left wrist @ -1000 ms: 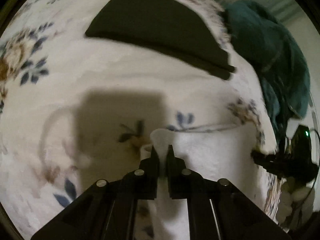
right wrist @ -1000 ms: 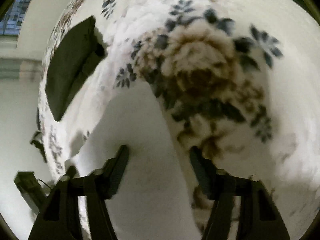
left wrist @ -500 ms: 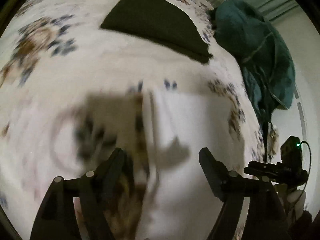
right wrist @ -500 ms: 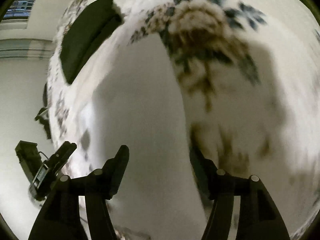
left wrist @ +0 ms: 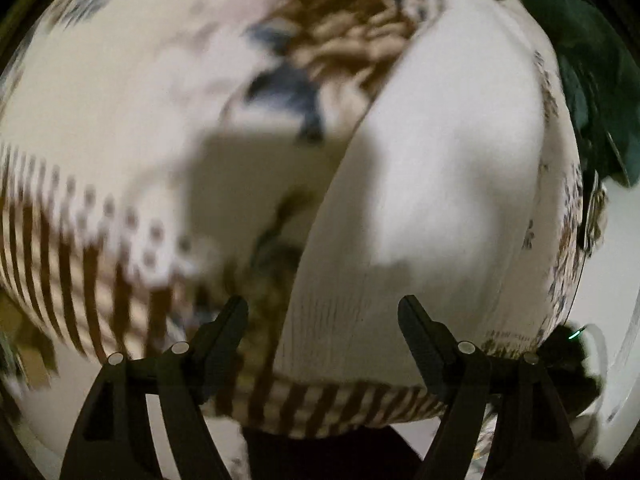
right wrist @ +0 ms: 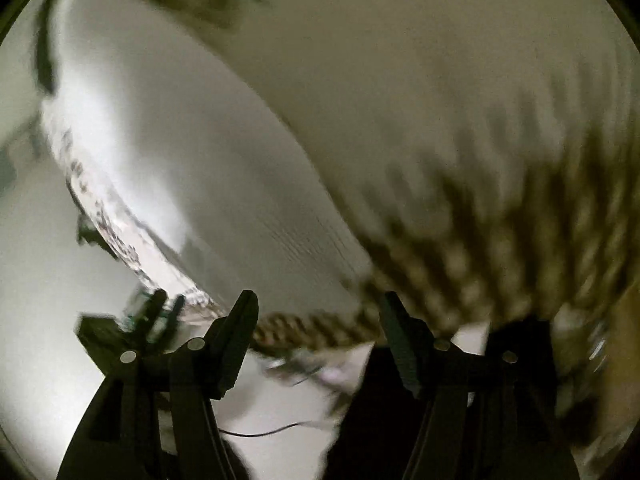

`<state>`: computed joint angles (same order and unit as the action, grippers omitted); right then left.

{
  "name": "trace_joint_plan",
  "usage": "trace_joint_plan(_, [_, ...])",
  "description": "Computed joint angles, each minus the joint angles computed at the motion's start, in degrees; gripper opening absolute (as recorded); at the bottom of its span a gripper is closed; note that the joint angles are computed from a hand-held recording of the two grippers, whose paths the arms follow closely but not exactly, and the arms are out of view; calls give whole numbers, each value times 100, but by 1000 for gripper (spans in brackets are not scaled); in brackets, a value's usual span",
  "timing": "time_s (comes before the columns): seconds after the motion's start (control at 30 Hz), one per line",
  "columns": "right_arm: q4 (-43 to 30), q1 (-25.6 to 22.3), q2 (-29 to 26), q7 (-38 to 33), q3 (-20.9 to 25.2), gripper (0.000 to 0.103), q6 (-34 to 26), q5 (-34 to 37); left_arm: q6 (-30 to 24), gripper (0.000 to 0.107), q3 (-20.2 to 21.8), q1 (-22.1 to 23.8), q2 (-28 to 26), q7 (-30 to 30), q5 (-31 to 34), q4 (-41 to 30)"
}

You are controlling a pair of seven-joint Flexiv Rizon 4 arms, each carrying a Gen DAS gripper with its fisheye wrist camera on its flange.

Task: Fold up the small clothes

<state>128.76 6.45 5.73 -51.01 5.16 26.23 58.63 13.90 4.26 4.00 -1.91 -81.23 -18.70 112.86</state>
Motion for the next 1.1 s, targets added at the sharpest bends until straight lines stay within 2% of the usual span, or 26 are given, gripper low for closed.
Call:
trace_joint_plan(0.03, [267, 12, 147, 145, 90, 65, 205, 457, -25, 76, 42, -4, 84, -128, -29, 100])
trace_joint_plan(0.07, [527, 140, 183, 127, 168, 65, 673, 1253, -38, 76, 67, 3, 153, -261, -7, 171])
trace_joint_plan(0.13, [671, 307, 35, -67, 434, 65, 1595, 2203, -100, 76, 105, 52, 281, -591, -133, 376])
trace_joint_plan(0.17, [662, 435, -110, -251, 565, 65, 2166, 2591, -155, 76, 124, 74, 329, -774, -243, 480])
trace_joint_plan(0.23, [542, 615, -390, -616, 691, 65, 2882, 3074, -206, 76, 191, 116, 434, -1087, -721, 781])
trace_joint_plan(0.27, [459, 684, -473, -851, 749, 53, 3255, 3417, -186, 76, 211, 126, 484, -1268, -986, 950])
trace_joint_plan(0.3, [390, 740, -518, -909, 787, 14, 3464, 3498, -112, 76, 220, 125, 525, -1378, -1271, 1112])
trace_joint_plan(0.4, [145, 975, -376, -1361, 969, 13, 4211, 3205, 172, 76, 203, 74, 622, -1661, -2133, 1565])
trace_joint_plan(0.47, [1, 1073, -178, -2061, 1010, 13, 4544, 3110, 383, 76, 149, -2, 589, -1744, -2687, 1813])
trace_joint_plan(0.5, [-22, 1166, -118, -2123, 1087, 13, 4734, 2737, 452, 76, 118, -40, 532, -1726, -2927, 1904])
trace_joint_plan(0.57, [72, 1453, -223, -1579, 1236, 13, 4829, 1357, 823, 75, 0, -164, 389, -1862, -3499, 2156])
trace_joint_plan(0.6, [45, 1566, -364, -1335, 1263, 13, 4876, 1098, 1070, 74, -58, -243, 370, -1879, -3803, 2279])
trace_joint_plan(0.63, [17, 1634, -467, -1341, 1257, 13, 4868, 1212, 1480, 69, -151, -372, 383, -1839, -4230, 2430])
trace_joint_plan(0.67, [92, 1663, -440, -1362, 1279, 13, 4827, 1366, 1839, 30, -211, -483, 425, -1758, -4514, 2531])
trace_joint_plan(0.7, [80, 1699, -471, -1430, 1286, 13, 4873, 1531, 2170, 14, -281, -605, 445, -1585, -4864, 2591])
trace_joint_plan(0.77, [-1, 1767, -476, -1901, 1341, 13, 5137, 2258, 2627, 14, -407, -866, 496, -949, -5786, 2627])
trace_joint_plan(0.8, [-41, 1747, -443, -2249, 1318, 13, 5203, 2625, 2834, 14, -474, -1023, 536, -273, -6508, 2630])
trace_joint_plan(0.83, [-55, 1723, -386, -2548, 1308, 13, 5238, 2866, 2857, 14, -458, -1113, 543, 247, -6884, 2602])
trace_joint_plan(0.87, [-78, 1750, -424, -2489, 1299, 13, 5221, 2734, 2661, 14, -384, -1101, 488, 689, -6887, 2567])
trace_joint_plan(0.9, [39, 1756, -362, -2171, 1309, 14, 5107, 2444, 2401, 14, -241, -1064, 410, 848, -6600, 2541])
trace_joint_plan(0.93, [56, 1787, -438, -1939, 1304, 14, 4954, 2270, 2329, 16, -191, -938, 340, 726, -5939, 2547])
trace_joint_plan(0.97, [43, 1774, -557, -1759, 1250, 20, 4707, 2108, 2171, 23, -71, -819, 261, 479, -5281, 2539])
trace_joint_plan(1.0, [63, 1792, -667, -1339, 1250, 32, 4508, 1786, 1858, 31, -32, -604, 200, 261, -4997, 2489])
trace_joint_plan(1.03, [76, 1794, -735, -1040, 1255, 35, 4329, 1560, 1751, 49, 0, -520, 220, 152, -5086, 2560])
trace_joint_plan(1.07, [62, 1754, -756, -966, 1241, 42, 4194, 1481, 1637, 60, 63, -411, 274, -16, -5021, 2574])
trace_joint_plan(1.1, [78, 1730, -713, -802, 1245, 46, 4093, 1303, 1584, 63, 87, -337, 331, -113, -4876, 2546])
